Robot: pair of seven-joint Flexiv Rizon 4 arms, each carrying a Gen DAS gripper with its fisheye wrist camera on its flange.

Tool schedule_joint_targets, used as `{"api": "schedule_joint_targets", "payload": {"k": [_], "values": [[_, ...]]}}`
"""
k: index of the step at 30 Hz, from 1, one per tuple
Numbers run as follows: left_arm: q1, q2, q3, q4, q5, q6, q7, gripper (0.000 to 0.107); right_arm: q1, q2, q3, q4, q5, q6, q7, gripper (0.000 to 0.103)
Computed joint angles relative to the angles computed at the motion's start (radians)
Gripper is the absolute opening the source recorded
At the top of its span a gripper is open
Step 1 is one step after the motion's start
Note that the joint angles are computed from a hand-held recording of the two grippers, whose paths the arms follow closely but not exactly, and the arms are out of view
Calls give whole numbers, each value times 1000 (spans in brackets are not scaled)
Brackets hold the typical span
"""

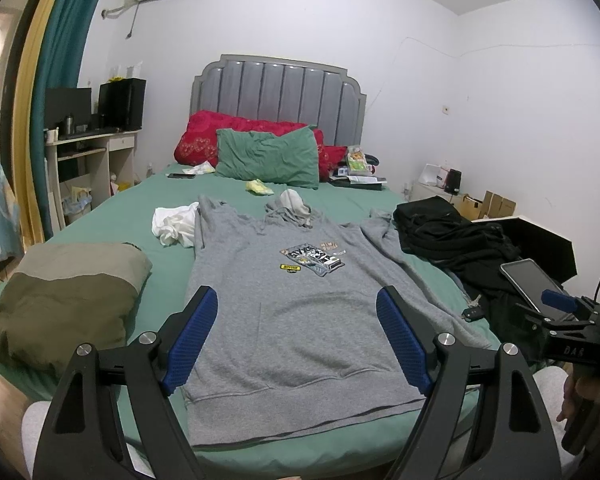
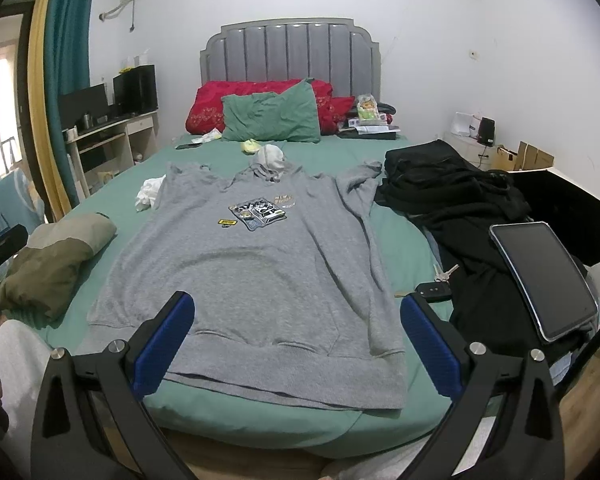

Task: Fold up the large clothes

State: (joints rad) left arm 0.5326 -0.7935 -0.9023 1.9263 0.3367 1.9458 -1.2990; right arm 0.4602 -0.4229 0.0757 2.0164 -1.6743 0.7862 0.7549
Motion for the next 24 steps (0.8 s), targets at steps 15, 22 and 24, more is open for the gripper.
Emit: {"api": "schedule_joint_targets", "payload": {"k": [15, 22, 24], "values": [[-3, -2, 5, 0, 6, 5, -5, 84, -2, 4, 2, 1, -3, 2, 3, 101], [-4, -1, 7, -1, 7, 5, -8, 84, -2, 5, 2, 2, 1, 2, -1, 101], [-4, -1, 7, -2, 8, 4, -8, 84, -2, 5, 2, 2, 0, 3, 1, 101]]}}
